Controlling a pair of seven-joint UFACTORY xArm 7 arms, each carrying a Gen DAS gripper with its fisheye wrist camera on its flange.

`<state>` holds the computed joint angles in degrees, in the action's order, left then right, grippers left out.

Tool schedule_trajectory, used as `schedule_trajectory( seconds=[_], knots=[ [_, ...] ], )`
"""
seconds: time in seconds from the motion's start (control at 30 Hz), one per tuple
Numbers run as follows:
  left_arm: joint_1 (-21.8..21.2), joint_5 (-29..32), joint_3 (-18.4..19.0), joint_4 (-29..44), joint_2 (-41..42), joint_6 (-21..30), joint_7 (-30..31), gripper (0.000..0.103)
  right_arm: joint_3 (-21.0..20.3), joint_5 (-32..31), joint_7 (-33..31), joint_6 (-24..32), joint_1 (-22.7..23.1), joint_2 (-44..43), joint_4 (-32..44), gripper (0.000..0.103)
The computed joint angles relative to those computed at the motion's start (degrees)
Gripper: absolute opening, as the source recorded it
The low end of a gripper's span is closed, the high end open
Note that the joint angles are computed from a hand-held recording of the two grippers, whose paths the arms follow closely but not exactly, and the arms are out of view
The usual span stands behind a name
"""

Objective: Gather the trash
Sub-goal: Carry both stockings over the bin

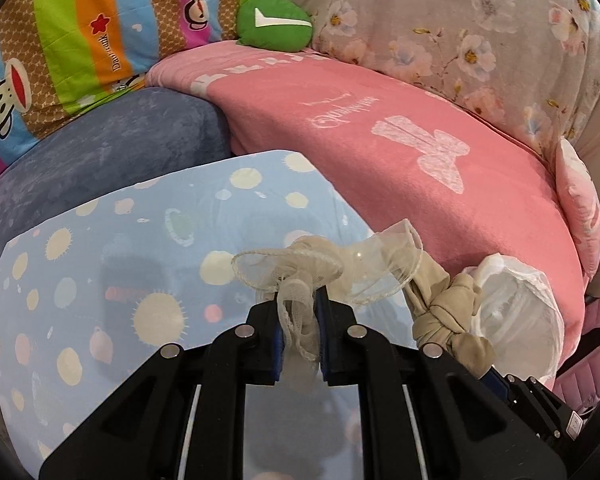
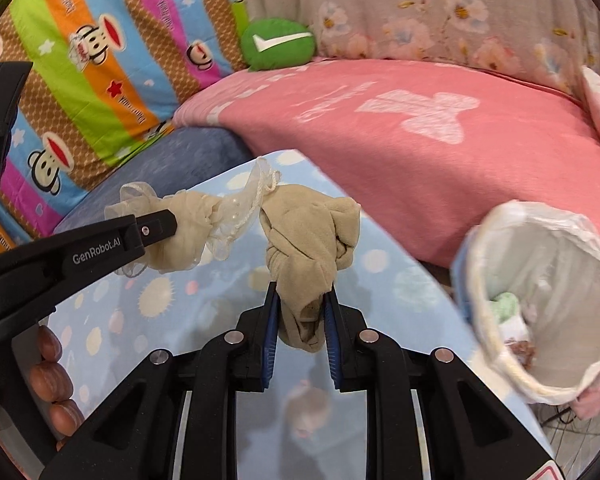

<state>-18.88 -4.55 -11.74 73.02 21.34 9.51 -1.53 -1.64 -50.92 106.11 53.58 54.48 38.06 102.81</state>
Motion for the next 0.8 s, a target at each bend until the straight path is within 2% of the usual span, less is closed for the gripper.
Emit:
schedule_trajectory(
  seconds=[0.1,0.33,0.47,0.8],
  knots=[
    [-2.92,1.18,0.03,-0.80,-1.00,-0.31,-1.39,0.013,0.01,-2.16,4.72,0.70,0.63,-6.62,-9.23,0.020],
    [-9.92,5.60,0.77,0.15,-1.04,0.36,-5.89,0.013,4.15,-6.10,14.26,4.29,-1.39,-19.15,-26.23,0.020],
    [-13.51,8.47,1.52,1.27,-0.42,0.79,-8.66,0.013,6.89,-6.80,18.43,6.27,-3.34,-24.78,-33.45,0.020],
    [-20.02,14.21,2.35,6.17,2.57,3.25,-13.05,0.013,14.19,-4.68,23.32,10.50,-9.47,-35.80,-46.50,0.020]
  ],
)
